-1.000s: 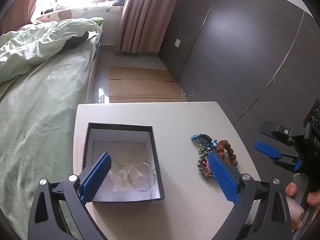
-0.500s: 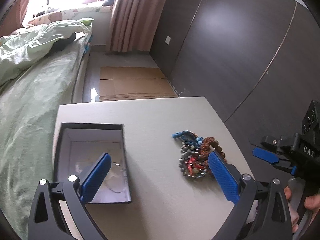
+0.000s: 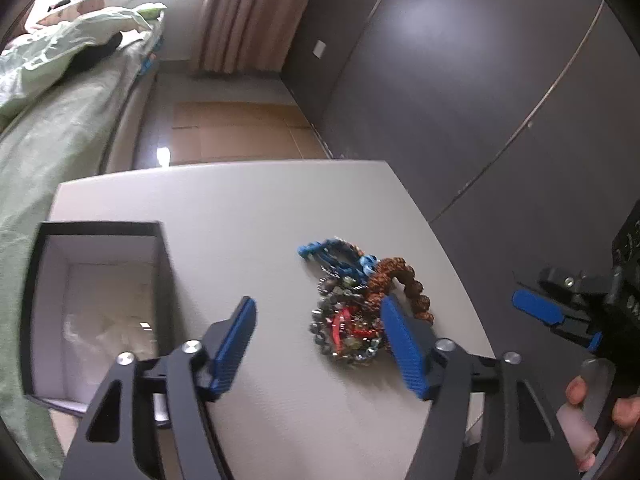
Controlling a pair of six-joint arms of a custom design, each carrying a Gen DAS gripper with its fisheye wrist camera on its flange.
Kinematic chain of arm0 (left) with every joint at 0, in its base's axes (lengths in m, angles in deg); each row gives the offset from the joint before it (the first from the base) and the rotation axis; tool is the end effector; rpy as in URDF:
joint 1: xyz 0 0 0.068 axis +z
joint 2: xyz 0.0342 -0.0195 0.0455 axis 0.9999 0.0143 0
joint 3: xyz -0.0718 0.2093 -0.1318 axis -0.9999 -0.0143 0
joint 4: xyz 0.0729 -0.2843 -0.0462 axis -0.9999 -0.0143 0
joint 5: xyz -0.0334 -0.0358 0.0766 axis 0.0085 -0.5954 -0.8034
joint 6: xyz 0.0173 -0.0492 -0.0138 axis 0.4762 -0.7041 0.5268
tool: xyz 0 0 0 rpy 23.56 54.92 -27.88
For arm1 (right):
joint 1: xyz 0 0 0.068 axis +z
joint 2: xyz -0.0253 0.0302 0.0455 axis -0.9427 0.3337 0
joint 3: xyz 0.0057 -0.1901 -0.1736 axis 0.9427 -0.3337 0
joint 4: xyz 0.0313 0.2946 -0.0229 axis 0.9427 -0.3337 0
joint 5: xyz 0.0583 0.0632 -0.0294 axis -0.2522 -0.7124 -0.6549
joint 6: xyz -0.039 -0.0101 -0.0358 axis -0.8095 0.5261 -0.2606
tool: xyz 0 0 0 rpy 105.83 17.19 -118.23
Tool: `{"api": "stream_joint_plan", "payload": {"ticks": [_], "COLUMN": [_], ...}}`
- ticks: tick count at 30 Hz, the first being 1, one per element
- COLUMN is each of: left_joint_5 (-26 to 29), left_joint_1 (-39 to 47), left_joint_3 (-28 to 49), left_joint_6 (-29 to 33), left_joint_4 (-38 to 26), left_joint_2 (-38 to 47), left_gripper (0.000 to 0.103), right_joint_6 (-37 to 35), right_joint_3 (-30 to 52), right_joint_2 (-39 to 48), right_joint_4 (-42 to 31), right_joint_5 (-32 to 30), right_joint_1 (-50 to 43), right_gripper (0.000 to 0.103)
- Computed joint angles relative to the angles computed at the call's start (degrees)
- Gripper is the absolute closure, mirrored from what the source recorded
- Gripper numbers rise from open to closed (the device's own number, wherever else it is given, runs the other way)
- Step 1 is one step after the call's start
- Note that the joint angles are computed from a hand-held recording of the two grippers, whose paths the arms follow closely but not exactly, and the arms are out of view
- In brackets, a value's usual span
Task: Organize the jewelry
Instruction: 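Move both open tools back over the jewelry pile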
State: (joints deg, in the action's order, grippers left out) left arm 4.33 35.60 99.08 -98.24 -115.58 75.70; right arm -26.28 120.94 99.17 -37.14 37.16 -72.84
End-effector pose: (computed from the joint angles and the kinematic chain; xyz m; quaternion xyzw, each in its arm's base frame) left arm 0.1187 -0.1370 0.2675 -0.1407 0.9268 -0.1453 0.3165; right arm 0.1984 0.0112 0.3080 -0.0545 0.9364 0.2672 0.2209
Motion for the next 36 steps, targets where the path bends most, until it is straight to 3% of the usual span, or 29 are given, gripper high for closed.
{"api": "stream_joint_plan", "payload": {"ticks": [4, 9, 12, 15, 17, 25, 36], "left_joint_5": [2.73, 4.22, 5.43, 7.15, 8.21, 10.07, 13.66], "left_joint_1": [1.50, 3.62, 5.65, 7.79, 8.69, 10.66, 11.98], "left_joint_3": [-0.71, -1.91, -3.29, -4.38, -4.89, -6.15, -8.44], "left_joint_6": [2.01, 2.88, 2.85, 3.72, 4.40, 5.96, 6.39], "left_joint_4": [4.33, 6.64, 7.56, 8.90, 9.66, 12.60, 13.35], "left_joint_2": [3.52, 4.76, 4.79, 5.08, 5.33, 6.80, 2.99], "left_gripper": [0.060, 0.068, 0.078, 0.084, 0.085, 0.089, 0.089], "right_joint_6": [-0.10, -0.29, 0.58, 1.74, 2.45, 4.59, 5.96], "right_joint_3": [-0.06, -0.52, -1.62, -2.83, -3.63, -5.52, -5.40], "right_joint_2": [0.93, 2.30, 3.36, 5.11, 6.43, 8.04, 8.82], "right_joint_4": [0.64, 1.92, 3.60, 4.86, 5.46, 7.75, 8.02], "right_joint_5": [0.17, -0.38, 2.22, 6.61, 8.30, 13.81, 18.23], "right_joint_1": [-0.27, -0.33, 2.04, 5.42, 7.00, 12.65, 17.78], "right_gripper": [0.011, 0.011, 0.013, 0.033, 0.040, 0.052, 0.052]}}
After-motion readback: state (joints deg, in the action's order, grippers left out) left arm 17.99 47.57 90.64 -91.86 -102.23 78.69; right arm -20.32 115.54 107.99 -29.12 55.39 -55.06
